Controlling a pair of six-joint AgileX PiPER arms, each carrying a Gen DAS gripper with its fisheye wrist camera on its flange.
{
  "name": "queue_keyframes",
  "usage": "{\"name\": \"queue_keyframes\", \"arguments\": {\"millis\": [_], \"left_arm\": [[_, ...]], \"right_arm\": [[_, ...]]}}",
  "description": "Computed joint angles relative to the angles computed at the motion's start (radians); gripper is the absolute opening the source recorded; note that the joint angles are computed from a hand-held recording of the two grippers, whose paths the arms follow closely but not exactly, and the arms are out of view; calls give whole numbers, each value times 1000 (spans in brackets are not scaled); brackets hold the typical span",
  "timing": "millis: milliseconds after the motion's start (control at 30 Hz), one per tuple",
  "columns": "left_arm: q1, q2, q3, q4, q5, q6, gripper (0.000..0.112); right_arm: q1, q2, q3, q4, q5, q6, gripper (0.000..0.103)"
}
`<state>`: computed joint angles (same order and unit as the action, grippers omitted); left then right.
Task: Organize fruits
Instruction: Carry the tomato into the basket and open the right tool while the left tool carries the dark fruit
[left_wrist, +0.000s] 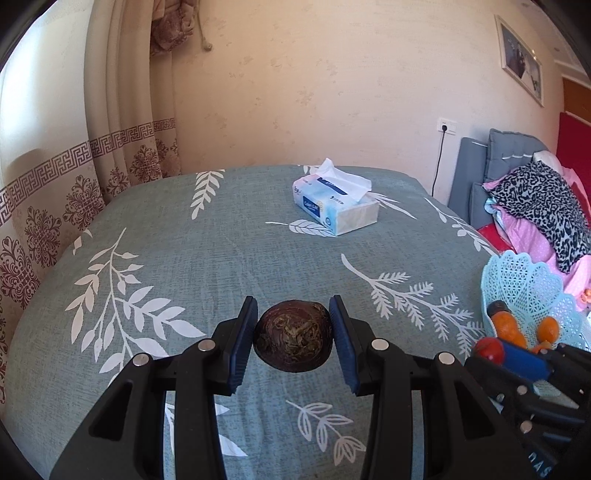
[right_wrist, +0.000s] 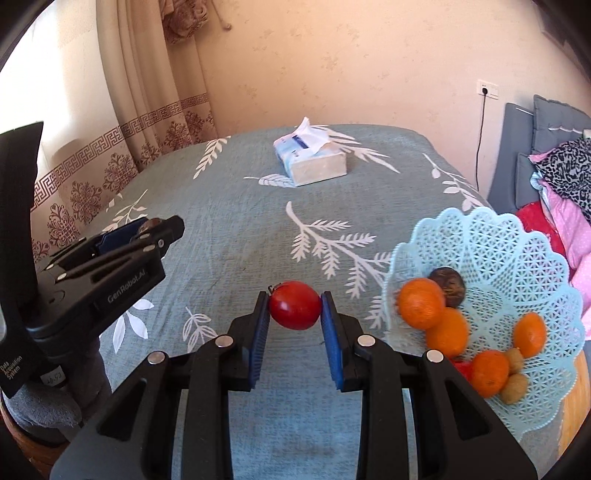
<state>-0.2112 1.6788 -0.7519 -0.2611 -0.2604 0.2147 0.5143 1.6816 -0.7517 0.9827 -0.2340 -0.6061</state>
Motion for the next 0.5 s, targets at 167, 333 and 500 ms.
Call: {"name": "queue_keyframes", "arguments": {"millis": [167,333,500], "left_arm": [[-41,-17,26,-50,-14,50,41],[-87,-22,43,-129,-21,127,41],[-122,-16,41,-157,-3,146,41]], "right_arm": [[-31,-51,67,-69,-22,83,29],[-85,-102,145,-153,-36,170,29],[-167,-157,229,-279,-44,293,29]]}}
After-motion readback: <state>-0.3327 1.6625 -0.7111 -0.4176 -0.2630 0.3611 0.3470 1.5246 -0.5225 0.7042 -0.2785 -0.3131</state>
